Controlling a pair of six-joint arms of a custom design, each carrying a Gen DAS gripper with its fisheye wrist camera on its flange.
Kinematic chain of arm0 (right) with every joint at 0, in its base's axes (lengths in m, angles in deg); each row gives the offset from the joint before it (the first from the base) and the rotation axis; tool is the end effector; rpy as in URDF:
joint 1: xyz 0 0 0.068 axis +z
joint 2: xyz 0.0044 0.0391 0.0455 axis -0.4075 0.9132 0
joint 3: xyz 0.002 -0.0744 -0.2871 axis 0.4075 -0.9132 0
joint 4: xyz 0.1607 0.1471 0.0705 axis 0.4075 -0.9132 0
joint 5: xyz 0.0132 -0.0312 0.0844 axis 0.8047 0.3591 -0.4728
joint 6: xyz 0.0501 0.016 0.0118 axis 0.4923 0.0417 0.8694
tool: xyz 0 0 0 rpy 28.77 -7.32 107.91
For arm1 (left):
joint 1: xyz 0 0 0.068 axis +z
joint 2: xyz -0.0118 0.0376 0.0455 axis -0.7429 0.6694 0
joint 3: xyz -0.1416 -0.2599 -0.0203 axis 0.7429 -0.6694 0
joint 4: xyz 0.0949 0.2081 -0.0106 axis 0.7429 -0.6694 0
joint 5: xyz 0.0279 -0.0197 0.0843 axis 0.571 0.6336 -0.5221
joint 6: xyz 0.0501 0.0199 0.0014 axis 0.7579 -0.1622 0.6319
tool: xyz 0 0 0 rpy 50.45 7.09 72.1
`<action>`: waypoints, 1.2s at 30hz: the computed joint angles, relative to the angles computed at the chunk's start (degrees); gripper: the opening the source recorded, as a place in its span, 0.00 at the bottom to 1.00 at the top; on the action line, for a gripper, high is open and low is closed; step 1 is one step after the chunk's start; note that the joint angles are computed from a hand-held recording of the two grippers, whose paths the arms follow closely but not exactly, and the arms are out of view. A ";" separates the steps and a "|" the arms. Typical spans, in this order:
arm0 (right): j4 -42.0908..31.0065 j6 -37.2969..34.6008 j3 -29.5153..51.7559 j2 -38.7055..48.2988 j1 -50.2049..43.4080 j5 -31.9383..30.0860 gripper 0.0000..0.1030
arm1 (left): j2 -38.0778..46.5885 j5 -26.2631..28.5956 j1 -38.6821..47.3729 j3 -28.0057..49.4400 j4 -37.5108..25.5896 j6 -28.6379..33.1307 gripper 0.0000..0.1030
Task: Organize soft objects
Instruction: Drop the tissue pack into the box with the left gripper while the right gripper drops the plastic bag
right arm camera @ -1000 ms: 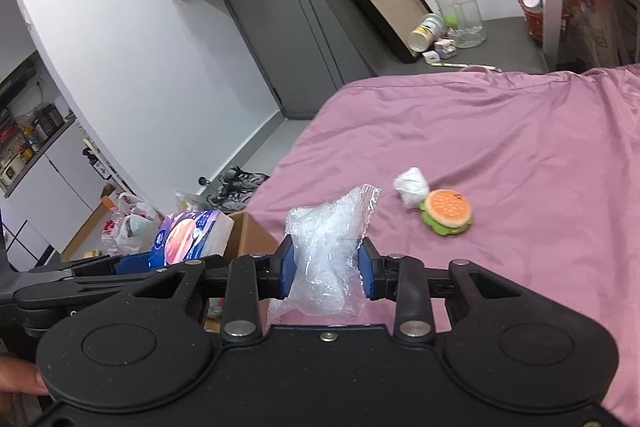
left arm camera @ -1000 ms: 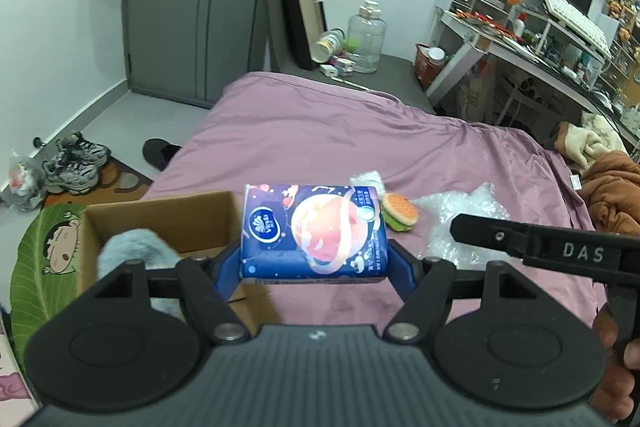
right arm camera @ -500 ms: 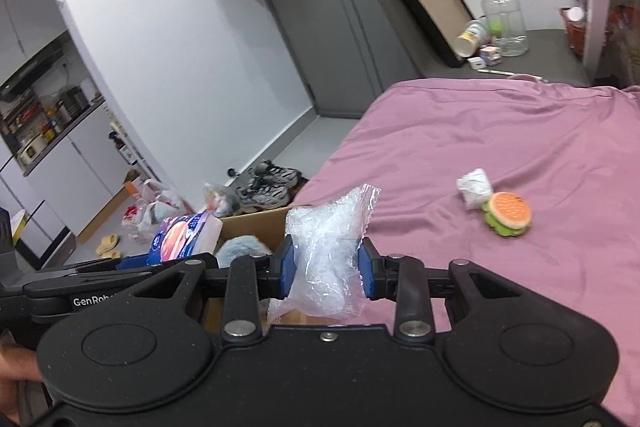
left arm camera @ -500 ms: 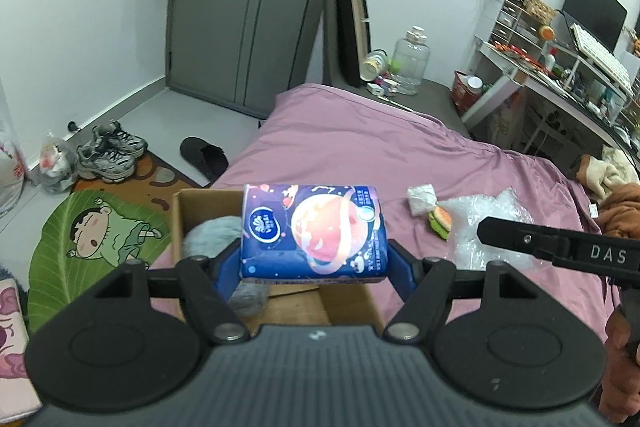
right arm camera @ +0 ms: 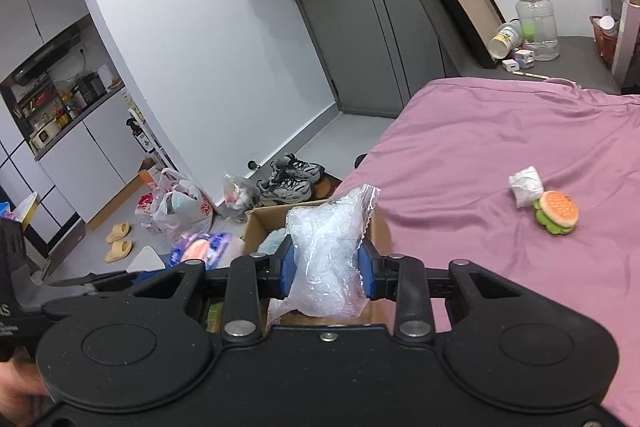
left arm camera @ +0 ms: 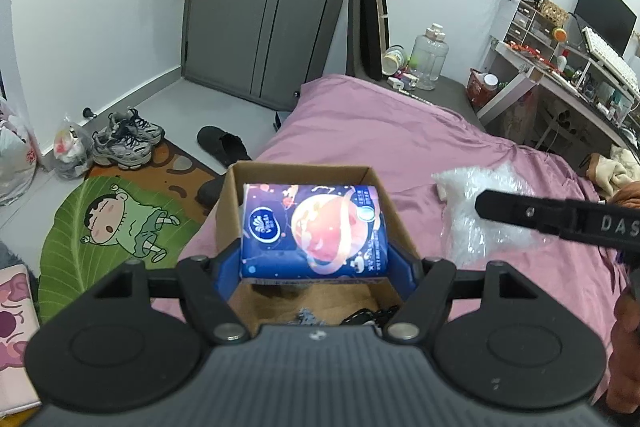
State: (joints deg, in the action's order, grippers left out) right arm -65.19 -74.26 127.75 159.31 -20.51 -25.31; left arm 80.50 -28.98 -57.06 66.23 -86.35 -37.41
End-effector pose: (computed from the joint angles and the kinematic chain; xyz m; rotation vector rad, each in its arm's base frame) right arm 0.2459 0.0251 0.2820 0.0373 2.1933 0.4752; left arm 0.2377 -0.0462 0.2572 0.2165 2.3019 -0.3845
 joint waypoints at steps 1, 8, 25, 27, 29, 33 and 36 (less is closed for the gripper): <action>0.38 0.24 0.06 0.34 0.64 0.48 0.31 | 0.67 0.43 0.41 -0.10 0.42 0.42 0.70; 3.74 1.58 -0.49 4.10 3.53 2.85 0.31 | 4.78 1.96 1.42 -1.69 3.88 0.84 0.70; 5.94 2.51 0.25 11.10 4.97 1.87 0.31 | 4.45 3.86 4.89 -4.48 10.11 -0.63 0.76; 5.48 2.71 0.86 11.84 5.66 1.85 0.31 | 4.14 3.26 5.17 -3.93 9.31 -0.84 0.76; 4.84 2.47 1.35 12.38 6.53 2.38 0.31 | 3.59 2.52 5.52 -3.78 8.79 -1.17 0.76; 2.36 2.00 2.38 12.16 7.46 3.76 0.56 | 2.60 -0.09 5.11 -2.23 5.06 -0.88 0.77; 3.17 2.05 1.05 9.22 6.54 3.20 0.62 | 1.91 -3.62 3.83 -0.33 0.96 -0.75 0.83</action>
